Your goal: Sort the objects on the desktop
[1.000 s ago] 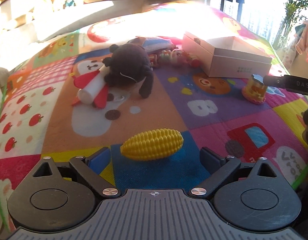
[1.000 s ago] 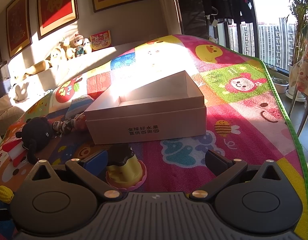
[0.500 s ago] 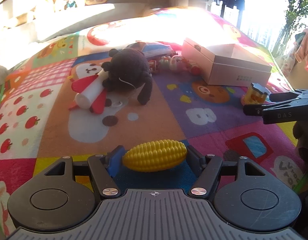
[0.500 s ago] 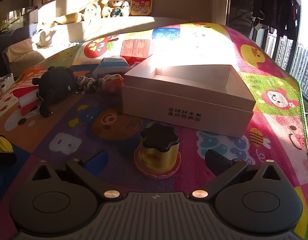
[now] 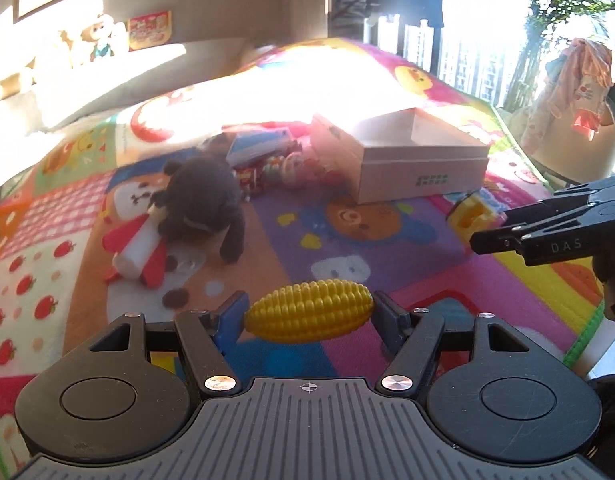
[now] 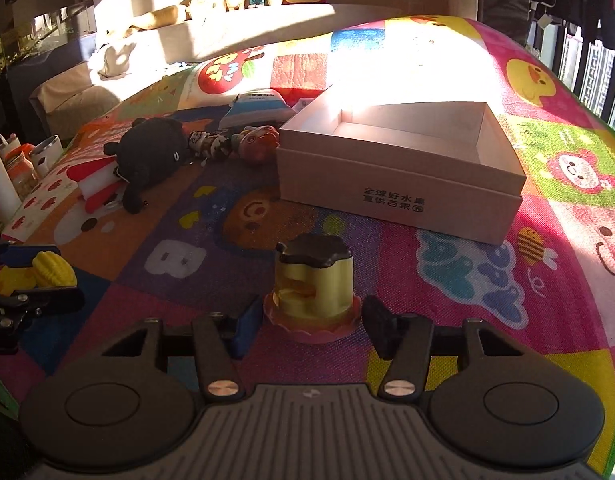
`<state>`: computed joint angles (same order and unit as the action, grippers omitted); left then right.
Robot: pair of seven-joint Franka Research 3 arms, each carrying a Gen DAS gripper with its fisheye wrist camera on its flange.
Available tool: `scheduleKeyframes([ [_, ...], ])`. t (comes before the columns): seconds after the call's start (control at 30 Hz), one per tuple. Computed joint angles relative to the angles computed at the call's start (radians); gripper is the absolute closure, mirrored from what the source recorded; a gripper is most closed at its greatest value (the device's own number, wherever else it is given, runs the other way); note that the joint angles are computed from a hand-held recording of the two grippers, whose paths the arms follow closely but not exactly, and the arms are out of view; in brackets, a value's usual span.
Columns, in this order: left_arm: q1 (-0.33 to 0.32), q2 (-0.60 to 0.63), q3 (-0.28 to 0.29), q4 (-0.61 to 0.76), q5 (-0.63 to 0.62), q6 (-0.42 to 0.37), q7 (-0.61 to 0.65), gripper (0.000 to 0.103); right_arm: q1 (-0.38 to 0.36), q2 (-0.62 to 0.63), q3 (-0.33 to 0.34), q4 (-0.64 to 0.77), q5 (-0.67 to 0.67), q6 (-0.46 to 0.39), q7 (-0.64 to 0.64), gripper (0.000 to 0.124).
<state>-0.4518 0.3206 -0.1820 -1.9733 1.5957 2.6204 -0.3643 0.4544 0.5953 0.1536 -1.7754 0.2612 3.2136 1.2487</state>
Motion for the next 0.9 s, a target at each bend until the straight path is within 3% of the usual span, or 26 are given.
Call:
scheduleKeyframes([
  [0.07,-0.012,0.007,-0.001,0.038,0.031,-0.011,0.032,0.031,-0.065,-0.048,0.068,-0.071,-0.001,0.071,-0.027,0.070],
  [0.1,-0.016,0.015,-0.001,0.062,0.046,-0.012,0.050,0.031,-0.098,-0.068,0.101,-0.100,-0.005,0.104,-0.034,0.080],
  [0.13,-0.021,0.029,0.000,0.097,0.061,-0.010,0.074,0.031,-0.131,-0.088,0.131,-0.124,-0.010,0.135,-0.032,0.082],
  [0.23,-0.032,0.080,0.009,0.199,0.084,0.009,0.141,0.031,-0.200,-0.128,0.186,-0.178,-0.041,0.236,0.015,0.082],
  [0.4,-0.057,0.138,0.041,0.317,0.038,0.031,0.225,0.031,-0.181,-0.161,0.134,-0.217,-0.083,0.354,0.073,0.083],
  [0.53,-0.079,0.128,0.058,0.306,0.017,0.021,0.219,0.031,-0.174,-0.174,0.095,-0.256,-0.125,0.362,0.125,0.083],
  [0.67,-0.078,0.122,0.053,0.255,-0.012,0.049,0.230,0.031,-0.248,-0.170,0.136,-0.299,-0.230,0.332,0.219,0.083],
  [0.83,-0.071,0.169,0.051,0.228,-0.132,0.088,0.285,0.031,-0.277,-0.113,0.171,-0.262,-0.278,0.228,0.251,0.083],
  [0.9,-0.076,0.179,0.061,0.220,-0.156,0.104,0.289,0.031,-0.294,-0.090,0.202,-0.252,-0.284,0.217,0.244,0.062],
])
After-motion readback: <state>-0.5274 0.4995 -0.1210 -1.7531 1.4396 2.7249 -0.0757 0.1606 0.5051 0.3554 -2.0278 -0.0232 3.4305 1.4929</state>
